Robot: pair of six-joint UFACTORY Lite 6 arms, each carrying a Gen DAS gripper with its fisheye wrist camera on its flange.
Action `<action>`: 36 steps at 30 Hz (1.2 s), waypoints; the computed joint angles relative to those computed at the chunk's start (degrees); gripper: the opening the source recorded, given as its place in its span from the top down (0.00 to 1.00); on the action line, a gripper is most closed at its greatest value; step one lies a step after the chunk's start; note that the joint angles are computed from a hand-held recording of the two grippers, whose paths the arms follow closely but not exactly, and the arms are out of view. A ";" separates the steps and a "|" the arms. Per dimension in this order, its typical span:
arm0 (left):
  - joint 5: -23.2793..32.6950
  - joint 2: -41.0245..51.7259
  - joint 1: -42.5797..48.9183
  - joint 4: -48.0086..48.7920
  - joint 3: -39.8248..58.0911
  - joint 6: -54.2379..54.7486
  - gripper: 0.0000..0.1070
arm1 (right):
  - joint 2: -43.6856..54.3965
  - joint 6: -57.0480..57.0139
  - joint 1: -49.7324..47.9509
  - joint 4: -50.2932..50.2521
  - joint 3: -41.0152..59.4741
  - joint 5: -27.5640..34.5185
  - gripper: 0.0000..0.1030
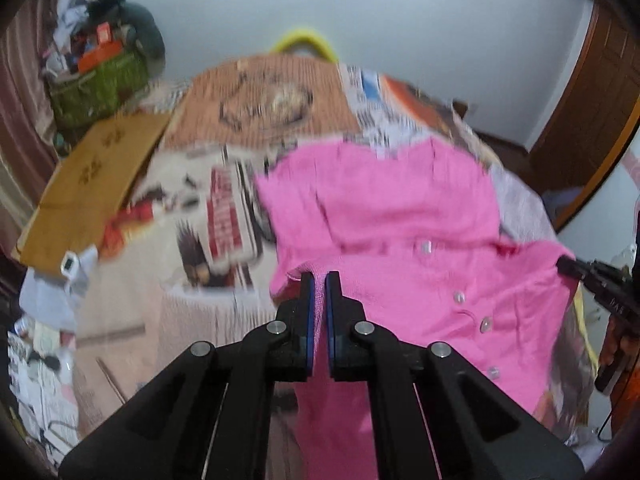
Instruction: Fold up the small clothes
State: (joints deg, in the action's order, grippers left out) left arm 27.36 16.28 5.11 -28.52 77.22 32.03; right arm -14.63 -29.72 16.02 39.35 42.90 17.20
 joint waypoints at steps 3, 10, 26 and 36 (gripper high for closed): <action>1.24 6.58 -0.34 3.42 9.51 -4.28 0.96 | 4.90 -0.79 0.38 0.03 5.41 -1.29 0.95; 6.45 31.59 -1.58 18.85 37.27 -22.18 0.96 | 22.17 -4.10 -1.09 1.68 19.07 -3.98 0.95; 3.26 24.46 4.00 10.23 21.26 -10.80 0.67 | 22.05 -2.21 -4.73 -0.38 16.34 -0.76 0.61; 4.65 17.55 5.95 1.60 5.85 -2.41 0.67 | 14.49 -3.82 -6.37 0.67 4.94 0.75 0.61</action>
State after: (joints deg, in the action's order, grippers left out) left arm 32.01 33.83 11.05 -26.92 83.06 29.63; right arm -0.14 -33.54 9.65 40.01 47.84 17.95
